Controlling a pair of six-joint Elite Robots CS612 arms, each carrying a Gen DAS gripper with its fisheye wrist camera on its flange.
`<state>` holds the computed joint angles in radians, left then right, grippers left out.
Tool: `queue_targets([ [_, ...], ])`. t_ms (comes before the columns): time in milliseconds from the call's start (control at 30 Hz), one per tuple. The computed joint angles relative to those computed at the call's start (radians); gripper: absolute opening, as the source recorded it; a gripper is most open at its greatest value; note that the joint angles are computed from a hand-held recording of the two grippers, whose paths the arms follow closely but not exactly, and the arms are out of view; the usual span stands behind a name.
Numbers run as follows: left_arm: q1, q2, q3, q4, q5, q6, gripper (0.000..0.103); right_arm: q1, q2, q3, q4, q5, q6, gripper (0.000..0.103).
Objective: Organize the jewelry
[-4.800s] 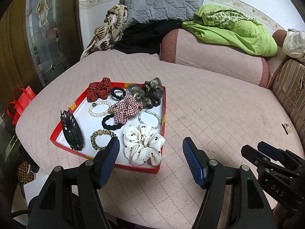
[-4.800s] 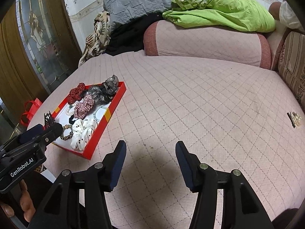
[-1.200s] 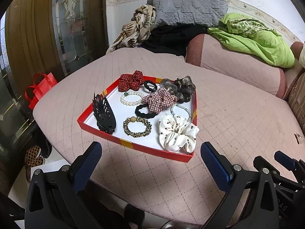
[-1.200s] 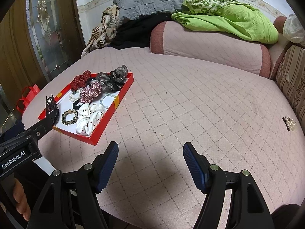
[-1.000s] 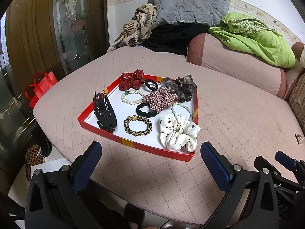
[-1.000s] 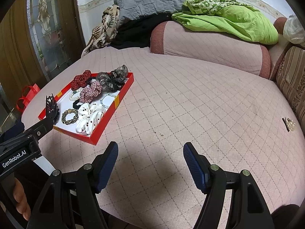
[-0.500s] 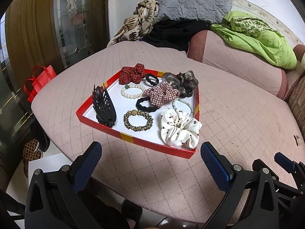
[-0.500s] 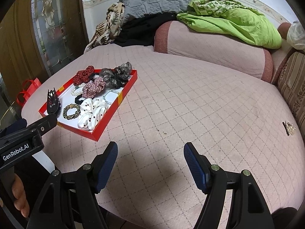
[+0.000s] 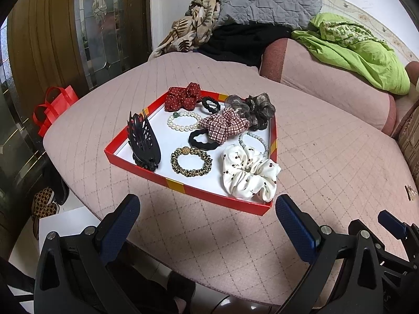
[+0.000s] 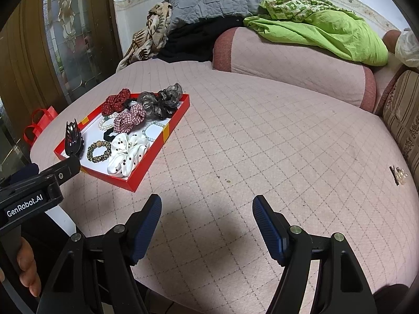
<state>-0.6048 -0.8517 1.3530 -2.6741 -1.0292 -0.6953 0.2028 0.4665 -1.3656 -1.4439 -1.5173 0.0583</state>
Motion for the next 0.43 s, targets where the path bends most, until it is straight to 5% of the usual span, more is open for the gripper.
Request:
queue_targets([
  [433,0.000,0.001,-0.002,-0.007,-0.003,0.010,0.103,0.001,0.000,0.001,0.012,0.015,-0.003,0.076],
])
